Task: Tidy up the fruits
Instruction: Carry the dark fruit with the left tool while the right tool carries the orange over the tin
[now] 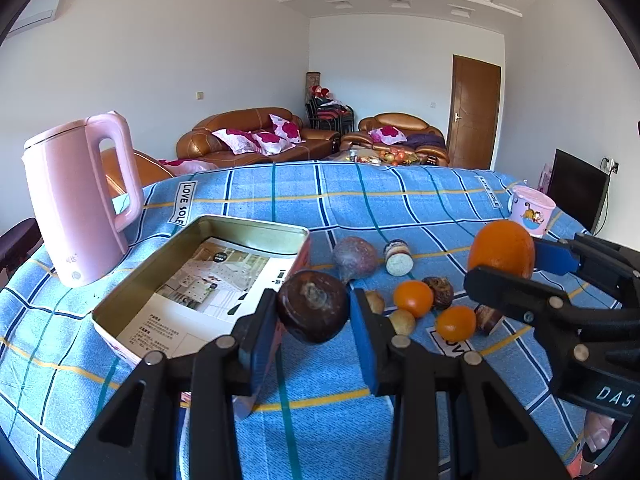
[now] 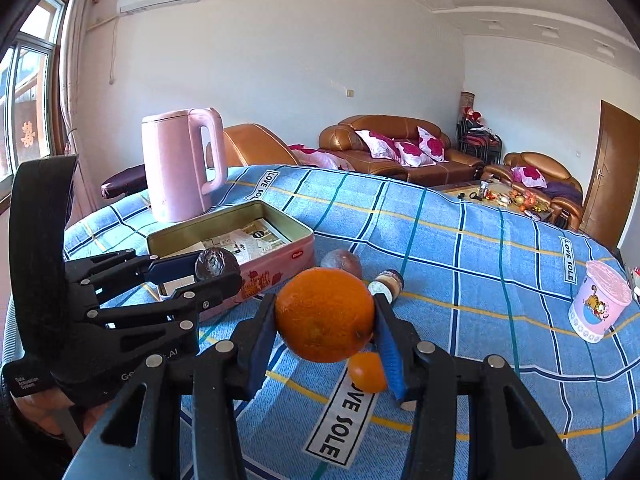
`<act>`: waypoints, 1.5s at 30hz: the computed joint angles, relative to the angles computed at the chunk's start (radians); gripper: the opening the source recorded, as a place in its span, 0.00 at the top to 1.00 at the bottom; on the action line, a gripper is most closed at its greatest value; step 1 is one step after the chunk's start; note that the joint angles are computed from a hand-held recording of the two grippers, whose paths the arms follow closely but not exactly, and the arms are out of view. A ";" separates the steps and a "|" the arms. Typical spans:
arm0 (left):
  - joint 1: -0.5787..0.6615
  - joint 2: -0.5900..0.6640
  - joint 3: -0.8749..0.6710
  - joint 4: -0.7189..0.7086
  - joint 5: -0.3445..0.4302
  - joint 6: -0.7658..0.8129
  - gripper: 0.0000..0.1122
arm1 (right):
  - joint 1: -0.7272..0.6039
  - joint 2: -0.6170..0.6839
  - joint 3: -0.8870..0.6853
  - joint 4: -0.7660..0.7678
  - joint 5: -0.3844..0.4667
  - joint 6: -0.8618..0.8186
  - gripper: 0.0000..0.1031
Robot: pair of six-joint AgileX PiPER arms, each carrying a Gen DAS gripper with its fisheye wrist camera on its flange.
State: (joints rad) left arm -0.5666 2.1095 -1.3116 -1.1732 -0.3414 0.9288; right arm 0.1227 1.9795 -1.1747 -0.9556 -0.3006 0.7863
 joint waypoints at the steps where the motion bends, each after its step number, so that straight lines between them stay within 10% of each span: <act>1: 0.003 -0.004 0.005 0.006 -0.002 -0.007 0.66 | 0.002 0.001 -0.005 -0.003 -0.002 0.004 0.53; 45: 0.125 -0.002 -0.063 -0.160 -0.035 0.216 0.66 | 0.096 0.176 -0.384 -0.555 0.025 0.591 0.53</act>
